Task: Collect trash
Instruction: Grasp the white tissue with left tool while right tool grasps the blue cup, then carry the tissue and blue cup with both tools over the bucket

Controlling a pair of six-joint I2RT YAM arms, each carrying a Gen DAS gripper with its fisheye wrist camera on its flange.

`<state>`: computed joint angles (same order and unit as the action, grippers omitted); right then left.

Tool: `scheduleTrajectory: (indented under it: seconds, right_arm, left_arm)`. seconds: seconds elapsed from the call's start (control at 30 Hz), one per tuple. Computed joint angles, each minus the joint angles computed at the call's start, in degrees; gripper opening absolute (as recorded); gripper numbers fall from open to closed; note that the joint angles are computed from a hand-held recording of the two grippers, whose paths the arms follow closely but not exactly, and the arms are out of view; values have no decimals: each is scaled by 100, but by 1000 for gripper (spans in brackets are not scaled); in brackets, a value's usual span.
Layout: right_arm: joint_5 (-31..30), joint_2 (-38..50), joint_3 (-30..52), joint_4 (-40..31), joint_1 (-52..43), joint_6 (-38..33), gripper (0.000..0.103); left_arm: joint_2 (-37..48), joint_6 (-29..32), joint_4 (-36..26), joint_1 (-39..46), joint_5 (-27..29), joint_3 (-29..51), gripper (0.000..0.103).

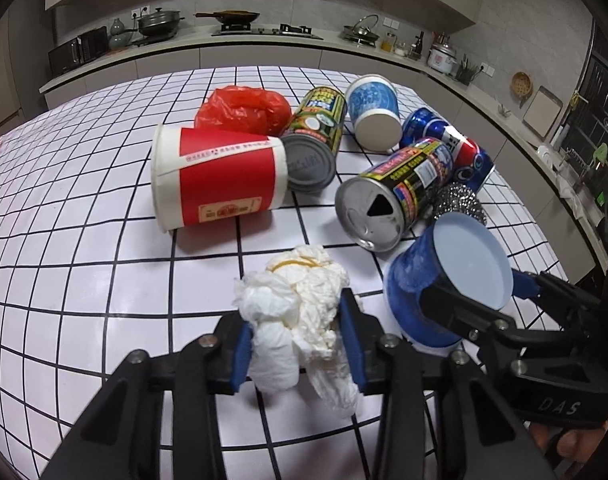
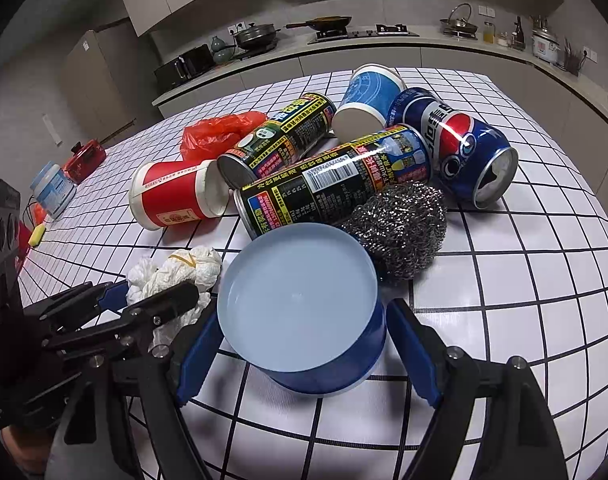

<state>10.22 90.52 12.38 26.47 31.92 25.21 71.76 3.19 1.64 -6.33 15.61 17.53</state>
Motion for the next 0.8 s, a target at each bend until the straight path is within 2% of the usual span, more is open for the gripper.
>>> scheduleTrajectory:
  seconds: [0.27, 0.43, 0.5, 0.57, 0.8]
  right_arm:
    - [0, -15, -9, 18, 7, -31, 81]
    - [-30, 43, 43, 3, -31, -94, 81]
    - [-79, 32, 25, 30, -78, -116, 81]
    - [-58, 18, 2, 45, -60, -134, 81]
    - [-18, -305, -174, 29, 6, -59, 80]
  left_arm:
    - [-101, -61, -13, 34, 79, -66, 36]
    - [11, -186, -76, -179, -251, 30, 48]
    - [107, -162, -13, -148, -163, 41, 48]
    - [63, -114, 55, -140, -110, -18, 40]
    - [-349, -73, -147, -11, 122, -94, 35]
